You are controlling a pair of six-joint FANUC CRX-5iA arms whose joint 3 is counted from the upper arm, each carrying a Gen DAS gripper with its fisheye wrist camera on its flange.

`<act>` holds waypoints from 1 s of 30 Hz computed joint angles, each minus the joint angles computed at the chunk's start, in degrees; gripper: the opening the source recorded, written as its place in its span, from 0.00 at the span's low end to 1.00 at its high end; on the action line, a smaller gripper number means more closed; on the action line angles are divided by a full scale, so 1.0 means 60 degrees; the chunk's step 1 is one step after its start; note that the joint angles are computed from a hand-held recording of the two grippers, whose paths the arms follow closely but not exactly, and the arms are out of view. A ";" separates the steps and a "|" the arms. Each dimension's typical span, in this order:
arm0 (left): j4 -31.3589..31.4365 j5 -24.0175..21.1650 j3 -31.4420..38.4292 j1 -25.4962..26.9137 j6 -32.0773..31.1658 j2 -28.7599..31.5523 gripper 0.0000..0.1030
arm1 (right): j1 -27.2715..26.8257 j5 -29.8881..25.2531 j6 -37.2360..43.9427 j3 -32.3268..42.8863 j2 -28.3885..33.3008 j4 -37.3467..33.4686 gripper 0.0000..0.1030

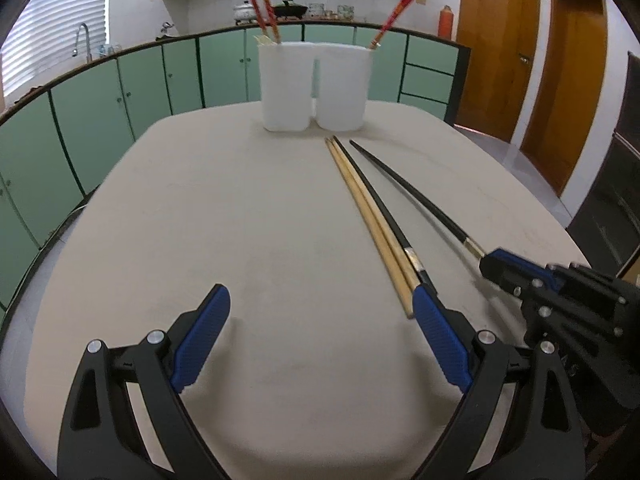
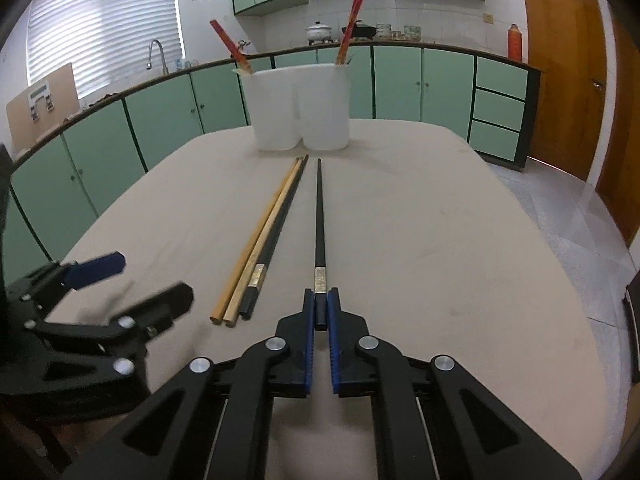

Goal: Organize utensils
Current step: 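Grasp the black chopstick with the right gripper while the left grasps the wooden one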

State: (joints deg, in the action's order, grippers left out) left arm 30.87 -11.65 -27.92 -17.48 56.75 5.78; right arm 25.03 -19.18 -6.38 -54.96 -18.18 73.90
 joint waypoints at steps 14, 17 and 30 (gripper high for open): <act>-0.2407 -0.0951 0.1174 -0.0001 0.2263 0.0508 0.84 | -0.0352 0.0499 -0.0296 -0.0231 -0.0230 0.0418 0.06; -0.2338 -0.1024 0.1206 -0.0020 0.2290 0.0541 0.84 | -0.0369 0.0533 -0.0324 -0.0235 -0.0227 0.0465 0.06; -0.3745 -0.1225 0.1618 -0.0117 0.3889 0.0594 0.52 | -0.0370 0.0568 -0.0242 -0.0223 -0.0202 0.0364 0.06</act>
